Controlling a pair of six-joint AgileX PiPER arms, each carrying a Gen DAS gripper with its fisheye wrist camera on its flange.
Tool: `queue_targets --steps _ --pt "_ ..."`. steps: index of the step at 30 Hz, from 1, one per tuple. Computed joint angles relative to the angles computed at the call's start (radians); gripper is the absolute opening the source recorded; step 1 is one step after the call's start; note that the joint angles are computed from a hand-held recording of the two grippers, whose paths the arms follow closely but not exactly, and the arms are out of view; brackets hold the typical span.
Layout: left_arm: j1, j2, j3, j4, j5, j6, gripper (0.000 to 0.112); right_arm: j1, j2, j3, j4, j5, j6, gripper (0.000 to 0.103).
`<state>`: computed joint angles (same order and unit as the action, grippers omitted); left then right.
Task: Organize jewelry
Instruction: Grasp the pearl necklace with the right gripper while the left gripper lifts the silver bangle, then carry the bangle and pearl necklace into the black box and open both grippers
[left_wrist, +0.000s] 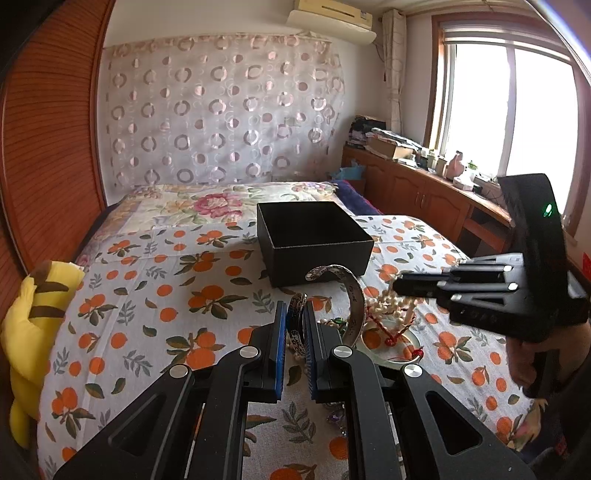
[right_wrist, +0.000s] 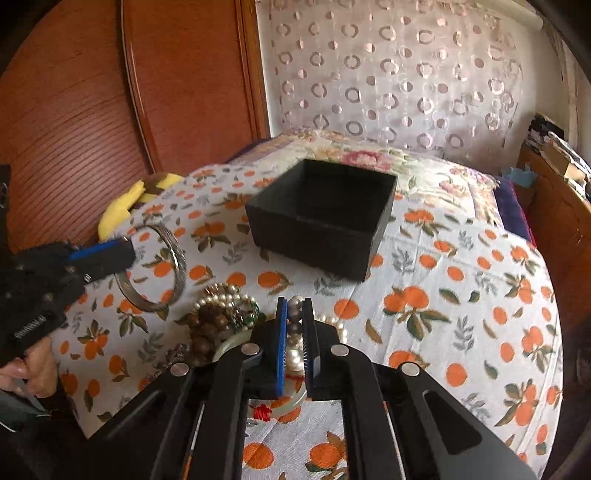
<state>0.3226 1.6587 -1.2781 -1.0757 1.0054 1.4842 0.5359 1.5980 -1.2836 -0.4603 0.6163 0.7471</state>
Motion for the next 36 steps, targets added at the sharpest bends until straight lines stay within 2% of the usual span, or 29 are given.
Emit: queue_targets --steps 11,22,31,36 --pt "-0.011 -0.006 0.001 -0.004 -0.001 0.005 0.008 -0.005 -0.034 -0.077 -0.037 0.074 -0.029 0.009" --pt "-0.052 0.043 -0.115 0.019 0.006 -0.057 0.008 -0.015 -0.032 -0.193 -0.063 0.135 -0.085 0.009" --pt "-0.114 0.117 -0.238 0.058 -0.021 -0.134 0.008 -0.062 0.078 -0.419 -0.031 0.204 -0.208 0.009" --pt "-0.160 0.169 -0.334 0.097 -0.047 -0.201 0.008 -0.109 0.151 -0.527 0.023 0.214 -0.269 0.009"
